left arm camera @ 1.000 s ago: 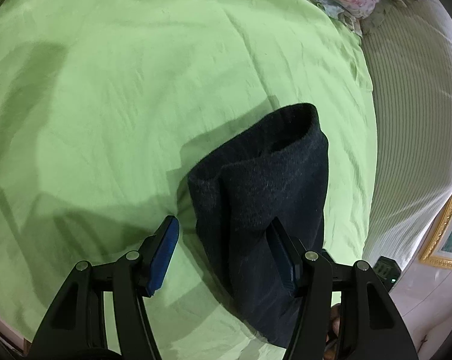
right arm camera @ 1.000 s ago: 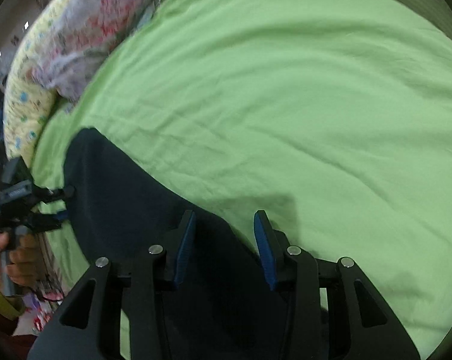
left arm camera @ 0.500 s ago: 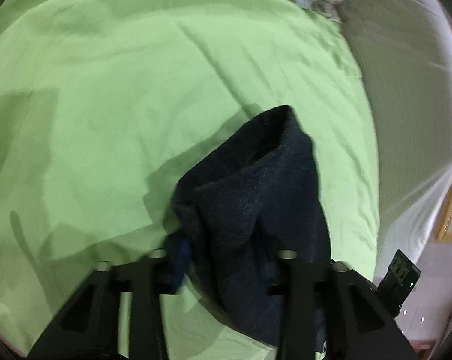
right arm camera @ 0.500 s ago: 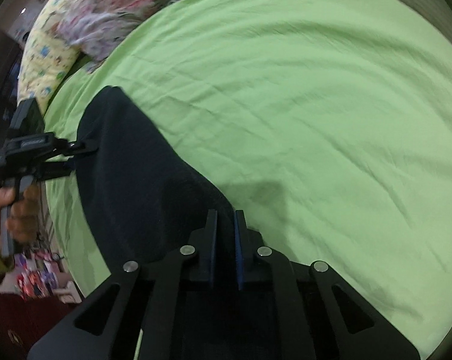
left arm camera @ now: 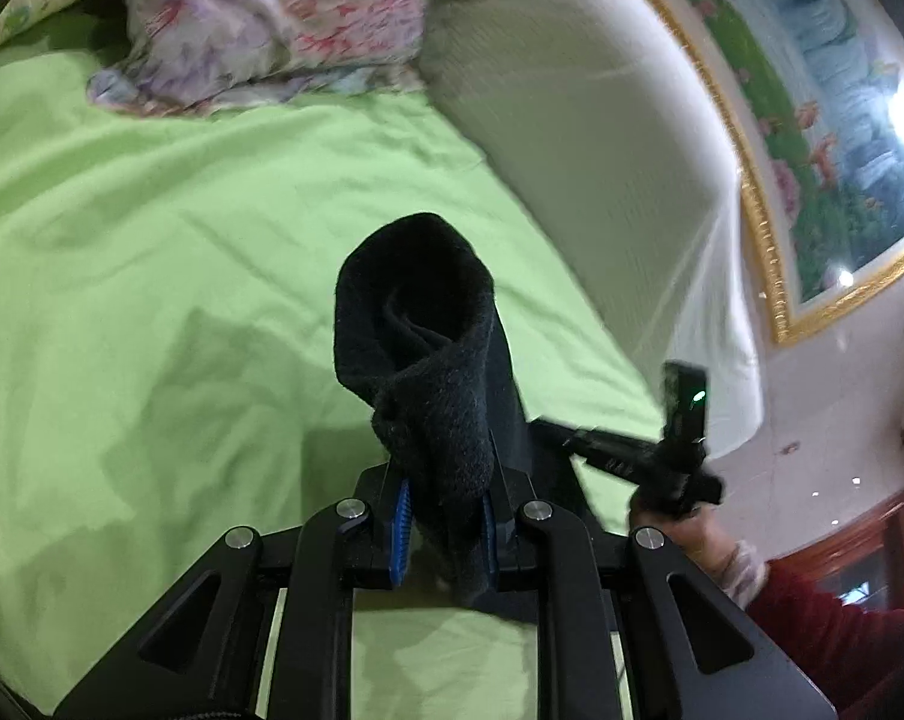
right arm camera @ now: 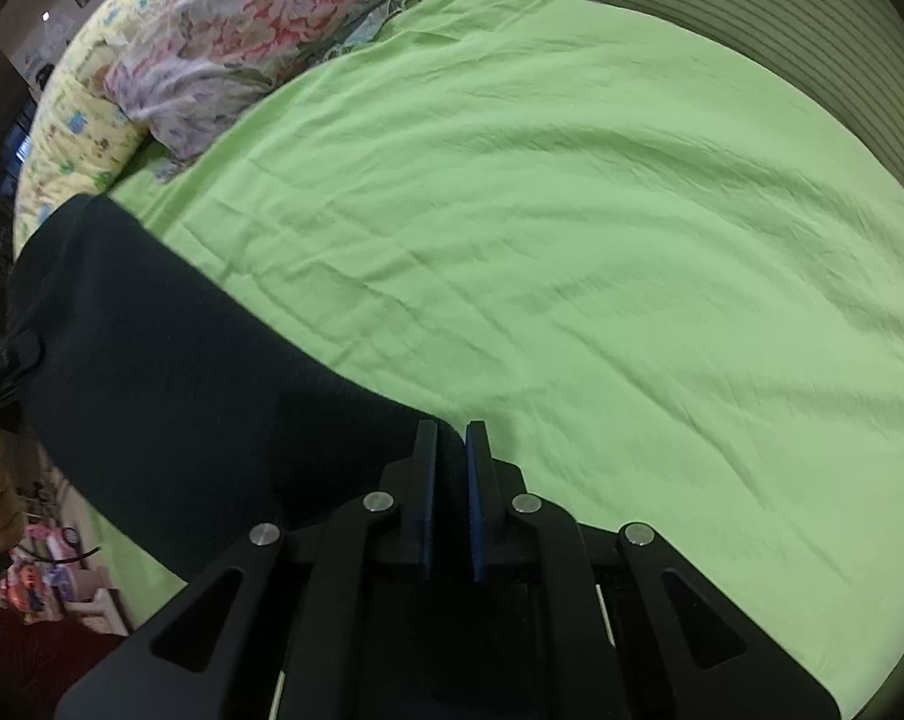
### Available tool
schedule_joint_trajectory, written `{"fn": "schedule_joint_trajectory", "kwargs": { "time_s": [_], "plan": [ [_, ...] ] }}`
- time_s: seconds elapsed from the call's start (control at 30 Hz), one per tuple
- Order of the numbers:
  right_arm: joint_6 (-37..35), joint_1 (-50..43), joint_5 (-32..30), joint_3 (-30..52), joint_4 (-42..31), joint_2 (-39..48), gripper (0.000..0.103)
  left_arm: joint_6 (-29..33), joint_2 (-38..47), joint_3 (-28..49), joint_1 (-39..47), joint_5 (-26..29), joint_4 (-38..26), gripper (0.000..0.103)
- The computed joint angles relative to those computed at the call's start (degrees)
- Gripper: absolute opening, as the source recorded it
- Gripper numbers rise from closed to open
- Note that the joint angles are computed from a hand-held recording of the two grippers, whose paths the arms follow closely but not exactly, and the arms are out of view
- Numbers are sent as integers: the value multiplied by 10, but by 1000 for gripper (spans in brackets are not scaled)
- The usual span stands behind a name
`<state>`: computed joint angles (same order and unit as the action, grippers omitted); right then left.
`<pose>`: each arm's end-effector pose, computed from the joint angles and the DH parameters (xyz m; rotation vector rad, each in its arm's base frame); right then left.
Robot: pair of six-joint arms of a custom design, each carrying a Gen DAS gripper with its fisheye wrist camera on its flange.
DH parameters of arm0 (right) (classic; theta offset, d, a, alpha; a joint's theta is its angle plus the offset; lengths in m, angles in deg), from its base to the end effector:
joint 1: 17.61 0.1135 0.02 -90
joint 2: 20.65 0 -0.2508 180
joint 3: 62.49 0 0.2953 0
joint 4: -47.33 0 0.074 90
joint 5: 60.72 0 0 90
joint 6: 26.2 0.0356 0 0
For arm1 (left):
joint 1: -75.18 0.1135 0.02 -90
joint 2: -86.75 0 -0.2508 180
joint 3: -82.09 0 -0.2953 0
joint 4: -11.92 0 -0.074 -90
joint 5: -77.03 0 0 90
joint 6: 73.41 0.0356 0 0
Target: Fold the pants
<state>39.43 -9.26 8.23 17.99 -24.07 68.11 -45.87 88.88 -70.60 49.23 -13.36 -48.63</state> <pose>0.3207 0.0600 0.2162 -0.8555 2.7431 0.4924 0.1134 -0.0549 0.1850 -0.7314 2.2045 -0.8307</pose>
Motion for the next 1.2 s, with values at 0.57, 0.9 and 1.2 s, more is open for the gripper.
{"fn": "schedule_joint_trajectory", "kwargs": {
  "time_s": [0.57, 0.9, 1.2],
  "plan": [
    [121, -31, 6, -16, 28, -42, 38, 165, 101, 60, 124, 25, -80, 41],
    [80, -235, -61, -96, -62, -201, 53, 232, 317, 186, 71, 65, 56, 50],
    [-42, -477, -86, -110, -154, -242, 53, 317, 639, 344, -63, 141, 169, 53]
  ]
}}
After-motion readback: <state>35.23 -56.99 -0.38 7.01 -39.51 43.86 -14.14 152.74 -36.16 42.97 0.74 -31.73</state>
